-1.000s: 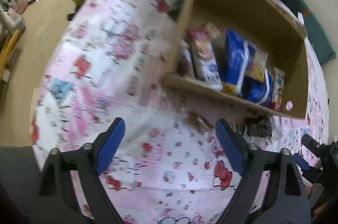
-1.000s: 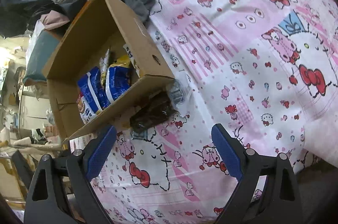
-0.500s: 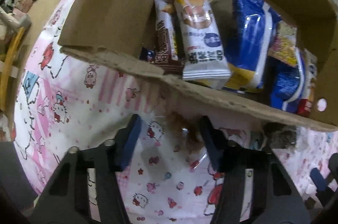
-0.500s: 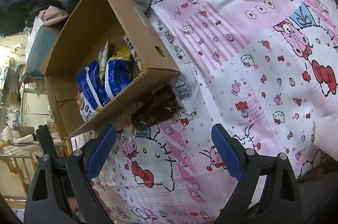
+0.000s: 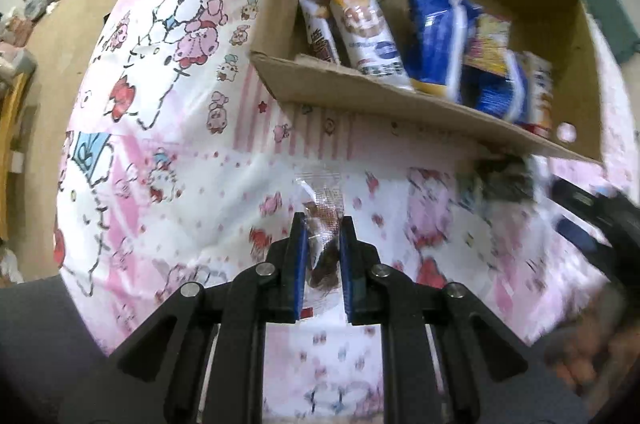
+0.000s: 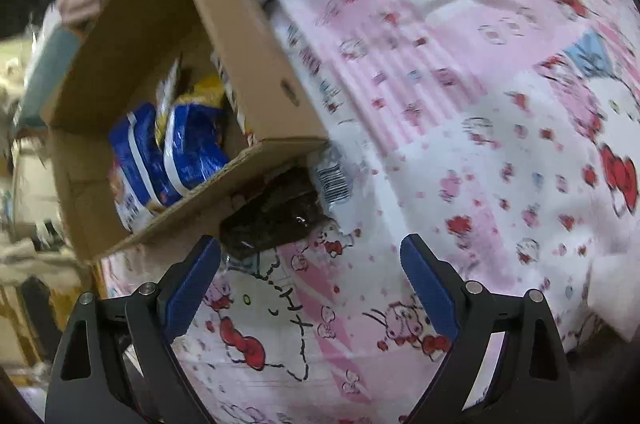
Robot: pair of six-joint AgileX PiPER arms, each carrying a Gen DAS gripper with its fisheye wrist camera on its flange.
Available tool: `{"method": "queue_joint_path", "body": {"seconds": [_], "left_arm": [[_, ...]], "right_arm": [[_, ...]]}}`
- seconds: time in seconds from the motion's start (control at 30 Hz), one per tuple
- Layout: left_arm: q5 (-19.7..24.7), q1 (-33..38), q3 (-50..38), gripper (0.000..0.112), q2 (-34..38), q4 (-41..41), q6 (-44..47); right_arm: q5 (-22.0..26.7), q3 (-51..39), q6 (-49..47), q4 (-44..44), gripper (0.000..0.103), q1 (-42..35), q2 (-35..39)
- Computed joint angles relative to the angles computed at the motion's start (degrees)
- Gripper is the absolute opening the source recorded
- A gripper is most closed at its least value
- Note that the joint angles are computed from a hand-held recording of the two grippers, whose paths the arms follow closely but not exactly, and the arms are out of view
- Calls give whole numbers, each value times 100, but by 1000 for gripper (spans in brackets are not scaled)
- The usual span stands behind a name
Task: Organize snacks
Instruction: 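Grasp the clear-wrapped brown candy with the left tool while the right tool grasps the dark wrapped snack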
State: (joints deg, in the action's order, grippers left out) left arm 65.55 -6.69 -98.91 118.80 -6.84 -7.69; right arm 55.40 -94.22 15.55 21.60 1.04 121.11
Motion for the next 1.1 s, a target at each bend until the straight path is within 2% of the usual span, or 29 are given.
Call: {"method": "queue_joint_path", "body": {"seconds": [0.13, 0.23, 0.33, 0.4, 0.5, 0.7, 0.83, 0.93, 1.1], "left_arm": [[36, 185, 384, 12, -563, -283, 586], [98, 378, 401, 12, -710, -403, 946], [-94, 404, 429, 12, -734, -321, 1083], [-97, 490, 362, 12, -629, -399, 1100], [-28, 494, 86, 12, -409, -456, 913], [-91, 531, 54, 12, -459, -570, 927], [-124, 602, 95, 12, -515, -603, 939], [-156, 686, 76, 12, -523, -581, 862], [-218, 787, 44, 12, -500, -543, 713]], "right_arm": [[307, -924, 388, -878, 94, 421, 650], [536, -1510, 507, -1412, 94, 652, 1057], [651, -1856, 503, -1874, 95, 866, 1310], [547, -1790, 386, -2026, 91, 962, 1279], [601, -1663, -25, -1698, 84, 975, 1157], [755, -1106, -1131, -1153, 76, 1377, 776], [761, -664, -1452, -743, 66, 1556, 474], [665, -144, -1665, -55, 65, 1401, 97], [353, 264, -1346, -381, 63, 1071, -409]]}}
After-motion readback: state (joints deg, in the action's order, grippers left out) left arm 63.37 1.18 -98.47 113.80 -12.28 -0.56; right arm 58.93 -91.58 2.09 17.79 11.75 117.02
